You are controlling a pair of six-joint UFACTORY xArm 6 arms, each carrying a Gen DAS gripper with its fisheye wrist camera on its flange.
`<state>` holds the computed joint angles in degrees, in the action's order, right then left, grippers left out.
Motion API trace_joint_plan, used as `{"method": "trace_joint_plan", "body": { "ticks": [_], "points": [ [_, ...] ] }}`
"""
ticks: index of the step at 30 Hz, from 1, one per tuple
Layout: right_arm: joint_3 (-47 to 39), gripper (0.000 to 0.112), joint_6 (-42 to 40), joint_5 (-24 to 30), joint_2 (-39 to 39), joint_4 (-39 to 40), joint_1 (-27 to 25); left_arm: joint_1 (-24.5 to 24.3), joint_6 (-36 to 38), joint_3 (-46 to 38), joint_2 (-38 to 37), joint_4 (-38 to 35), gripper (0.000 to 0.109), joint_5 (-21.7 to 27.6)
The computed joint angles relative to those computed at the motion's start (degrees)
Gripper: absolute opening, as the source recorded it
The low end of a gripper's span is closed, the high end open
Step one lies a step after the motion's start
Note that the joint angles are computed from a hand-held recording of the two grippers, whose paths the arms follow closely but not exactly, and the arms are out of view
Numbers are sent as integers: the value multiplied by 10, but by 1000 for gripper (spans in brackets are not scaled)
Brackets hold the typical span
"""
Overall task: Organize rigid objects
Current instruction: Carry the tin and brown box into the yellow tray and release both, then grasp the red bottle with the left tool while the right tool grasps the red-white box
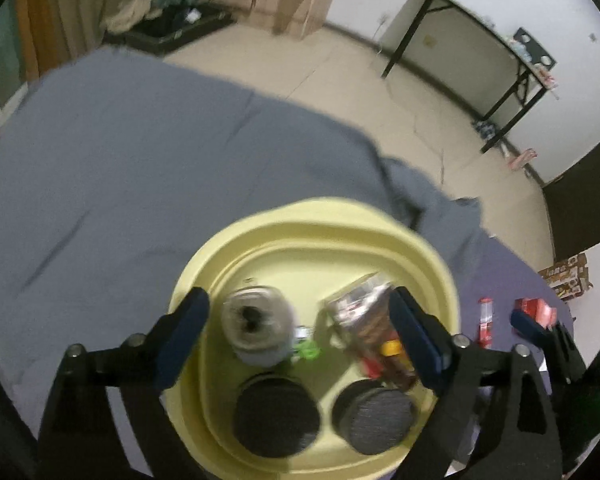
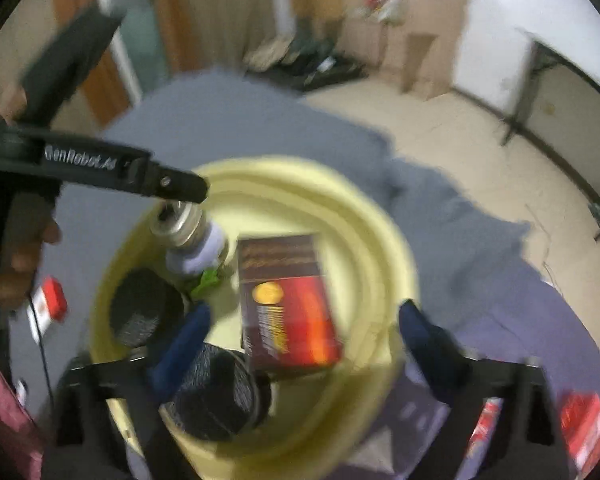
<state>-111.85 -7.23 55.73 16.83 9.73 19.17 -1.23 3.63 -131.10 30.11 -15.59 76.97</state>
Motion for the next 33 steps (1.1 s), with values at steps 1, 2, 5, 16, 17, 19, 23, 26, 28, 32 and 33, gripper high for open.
{"method": "trace_joint_plan", "body": {
  "ticks": [1,2,5,16,17,19,23,26,28,32,33],
  "points": [
    [45,101,7,-23,-38,7,-10,-7,-1,-10,-1,-3,97,5],
    [102,102,11,-51,-86,19,-27,-17,-3,-10,-7,-6,98,2],
    [228,103,27,-93,-194,12,-84,-60,-7,2,-23,-11,103,-10],
    [427,103,17,-59,-344,-25,-344,-213,-48,-115,90,59,103,81],
    [431,103,13,-61,-339,-14,-351,-222,-51,-102,88,72,102,74],
    [437,103,13,-68,-335,-7,-353,-233,-52,-51,69,90,102,48],
    [428,102,15,-94,-295,-6,-343,-248,-43,-48,86,96,91,54],
    [430,101,28,-112,-283,-26,-334,-255,-36,-42,94,106,79,55],
    [427,96,22,-117,-278,-30,-338,-253,-32,-13,83,99,68,38],
    [440,74,34,-172,-260,-72,-326,-257,-7,69,39,103,46,-25],
    [446,65,38,-189,-258,-79,-322,-257,-1,88,27,98,26,-43]
  ]
}}
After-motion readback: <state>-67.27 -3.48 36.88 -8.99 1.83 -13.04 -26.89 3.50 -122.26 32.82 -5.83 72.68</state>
